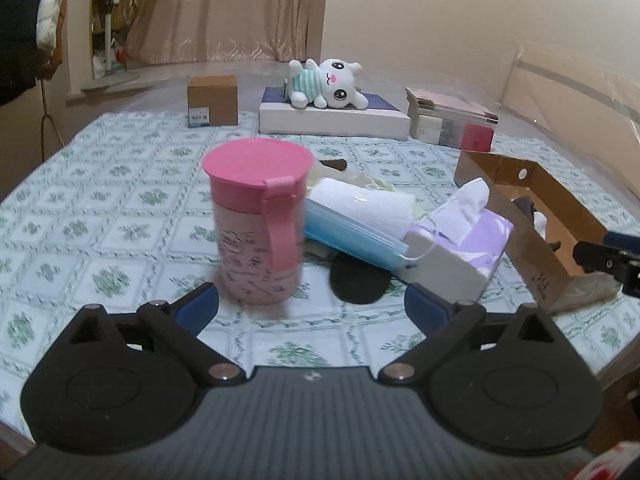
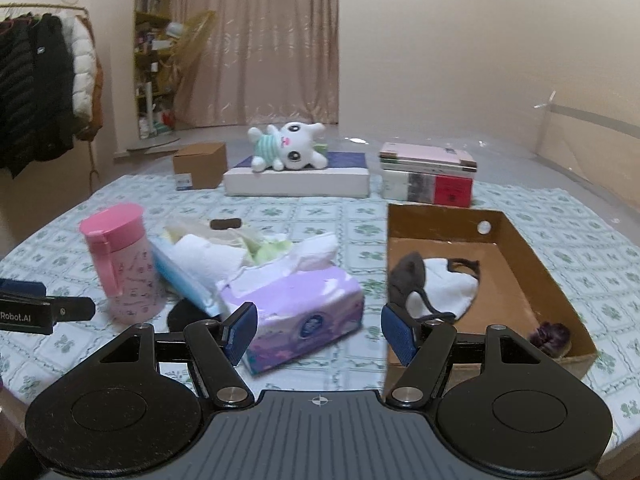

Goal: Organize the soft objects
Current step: 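Grasp the white rolled towel with the right tool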

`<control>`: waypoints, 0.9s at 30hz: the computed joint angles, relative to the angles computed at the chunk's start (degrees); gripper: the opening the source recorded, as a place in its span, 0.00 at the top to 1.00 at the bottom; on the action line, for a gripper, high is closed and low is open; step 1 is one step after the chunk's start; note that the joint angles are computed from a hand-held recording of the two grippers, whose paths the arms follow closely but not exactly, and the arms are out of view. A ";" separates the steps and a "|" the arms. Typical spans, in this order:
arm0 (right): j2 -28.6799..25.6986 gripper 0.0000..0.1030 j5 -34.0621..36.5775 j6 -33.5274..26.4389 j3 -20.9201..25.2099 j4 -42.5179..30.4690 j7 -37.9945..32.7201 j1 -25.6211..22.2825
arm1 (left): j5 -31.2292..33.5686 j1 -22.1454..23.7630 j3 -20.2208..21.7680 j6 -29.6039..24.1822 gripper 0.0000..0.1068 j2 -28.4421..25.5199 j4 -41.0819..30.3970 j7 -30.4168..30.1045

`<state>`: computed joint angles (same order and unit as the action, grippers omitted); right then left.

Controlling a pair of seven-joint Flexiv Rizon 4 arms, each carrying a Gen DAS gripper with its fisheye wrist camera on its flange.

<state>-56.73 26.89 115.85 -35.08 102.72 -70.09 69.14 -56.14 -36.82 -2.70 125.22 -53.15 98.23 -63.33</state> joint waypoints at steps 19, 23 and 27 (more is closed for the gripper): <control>1.54 0.34 -16.84 -3.71 12.26 -8.82 -7.10 -13.14 | 15.17 6.37 1.31 -4.24 0.09 3.40 3.11 -1.19; 1.32 0.34 -24.10 -6.66 17.18 -12.91 -8.79 -18.78 | 21.10 8.36 2.72 -7.08 0.10 4.24 2.36 -0.44; 0.50 0.34 -33.63 -11.41 23.93 -18.14 -10.56 -25.90 | 27.62 11.78 2.52 -11.39 0.10 4.89 0.67 0.39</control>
<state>-56.22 -6.75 104.43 -11.15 84.57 -80.66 43.24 -28.52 -25.04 -0.18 113.83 -48.26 98.90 -62.94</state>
